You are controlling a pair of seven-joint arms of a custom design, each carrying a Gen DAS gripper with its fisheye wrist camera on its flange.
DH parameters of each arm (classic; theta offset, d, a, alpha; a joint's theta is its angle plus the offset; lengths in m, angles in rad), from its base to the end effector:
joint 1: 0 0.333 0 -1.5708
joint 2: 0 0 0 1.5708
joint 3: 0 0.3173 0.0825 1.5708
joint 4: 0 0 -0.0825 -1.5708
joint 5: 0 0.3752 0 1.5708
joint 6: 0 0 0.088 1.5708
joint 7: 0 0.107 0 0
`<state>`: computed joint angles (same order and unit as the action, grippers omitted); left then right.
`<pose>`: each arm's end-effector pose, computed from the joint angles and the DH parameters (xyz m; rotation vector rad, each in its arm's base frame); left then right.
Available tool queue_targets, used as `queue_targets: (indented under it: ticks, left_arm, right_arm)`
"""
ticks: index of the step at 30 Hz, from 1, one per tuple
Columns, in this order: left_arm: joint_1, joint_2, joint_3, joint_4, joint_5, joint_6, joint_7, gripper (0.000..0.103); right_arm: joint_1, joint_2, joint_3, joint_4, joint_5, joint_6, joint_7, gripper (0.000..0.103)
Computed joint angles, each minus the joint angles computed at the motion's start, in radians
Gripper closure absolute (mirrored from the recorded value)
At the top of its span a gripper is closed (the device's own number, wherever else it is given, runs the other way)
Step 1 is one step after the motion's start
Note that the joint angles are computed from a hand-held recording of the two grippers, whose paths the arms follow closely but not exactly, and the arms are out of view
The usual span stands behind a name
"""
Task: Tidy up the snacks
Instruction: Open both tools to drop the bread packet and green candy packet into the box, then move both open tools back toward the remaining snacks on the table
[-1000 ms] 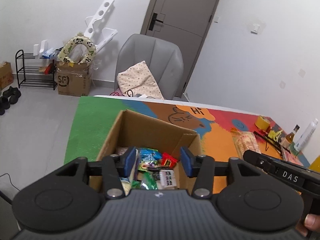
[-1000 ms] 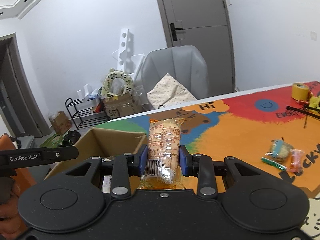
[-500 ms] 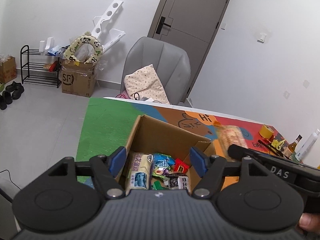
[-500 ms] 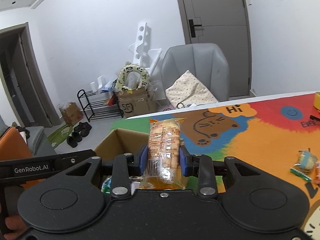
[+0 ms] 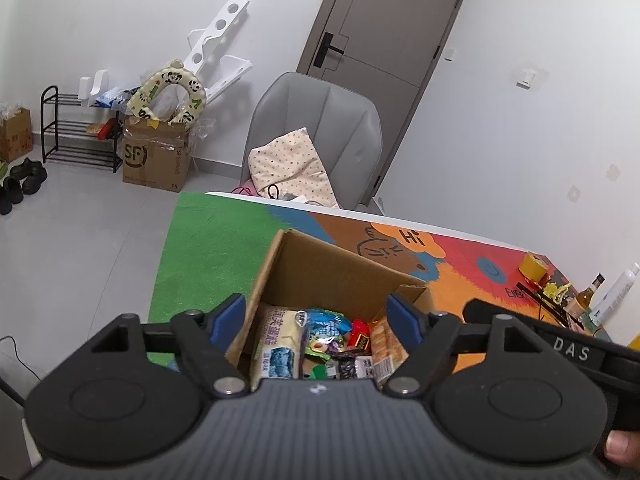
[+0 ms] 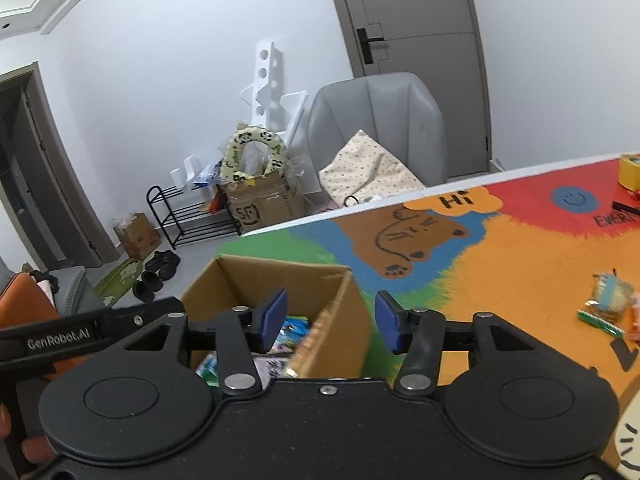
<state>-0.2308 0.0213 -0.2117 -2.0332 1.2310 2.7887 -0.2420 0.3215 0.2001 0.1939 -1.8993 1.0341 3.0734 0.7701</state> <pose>0.5084 -0.2876 0.5001 -1.9402 1.3757 -1.0962 0.5836 0.2415 0.4878 -1.7249 1.2847 -0.3832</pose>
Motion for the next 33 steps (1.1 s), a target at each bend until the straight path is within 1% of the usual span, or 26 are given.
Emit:
queue_targets:
  ticks: [2,5,8,11,13,15,18,21,23,24,26,30,33]
  left_arm:
    - [-0.008,0.012,-0.006,0.016,-0.004,-0.014,0.017,0.019]
    - [-0.022,0.035,-0.008,0.041,-0.006,-0.026,0.033,0.015]
    - [-0.04,0.065,-0.011,0.072,-0.043,-0.048,0.082,0.014]
    - [-0.062,0.092,-0.009,0.106,-0.075,-0.071,0.124,0.014]
    - [-0.077,0.106,-0.007,0.126,-0.081,-0.083,0.136,0.013]
    - [-0.092,0.12,-0.005,0.147,-0.084,-0.094,0.148,0.01]
    - [-0.117,0.142,-0.002,0.178,-0.08,-0.118,0.156,0.008]
    - [-0.138,0.171,0.0,0.216,-0.097,-0.139,0.178,0.007]
    - [-0.153,0.191,0.002,0.242,-0.11,-0.154,0.196,0.006]
    - [-0.161,0.202,0.003,0.255,-0.114,-0.162,0.204,0.006]
    - [-0.178,0.219,0.008,0.28,-0.114,-0.172,0.209,0.005]
    - [-0.206,0.259,0.015,0.331,-0.124,-0.179,0.244,0.005]
    - [-0.227,0.289,0.022,0.37,-0.135,-0.179,0.271,0.005]
  right_arm:
    - [-0.004,-0.01,-0.005,-0.018,0.005,0.006,0.002,0.051]
    - [-0.015,-0.025,-0.01,-0.045,0.024,0.011,-0.005,0.05]
    - [-0.03,-0.041,-0.013,-0.067,0.064,0.016,-0.031,0.046]
    - [-0.042,-0.056,-0.02,-0.084,0.112,0.018,-0.061,0.046]
    - [-0.049,-0.062,-0.025,-0.09,0.149,0.017,-0.091,0.045]
    - [-0.056,-0.068,-0.03,-0.095,0.193,0.019,-0.131,0.042]
    - [-0.06,-0.079,-0.042,-0.106,0.238,0.024,-0.175,0.037]
    - [-0.065,-0.087,-0.054,-0.113,0.281,0.02,-0.213,0.03]
    - [-0.069,-0.093,-0.061,-0.116,0.319,0.023,-0.248,0.022]
    - [-0.071,-0.095,-0.066,-0.118,0.332,0.024,-0.26,0.019]
    - [-0.076,-0.1,-0.075,-0.121,0.366,0.026,-0.287,0.01]
    - [-0.087,-0.106,-0.091,-0.12,0.46,0.033,-0.366,0.002]
    - [-0.095,-0.108,-0.108,-0.128,0.47,0.029,-0.36,0.0]
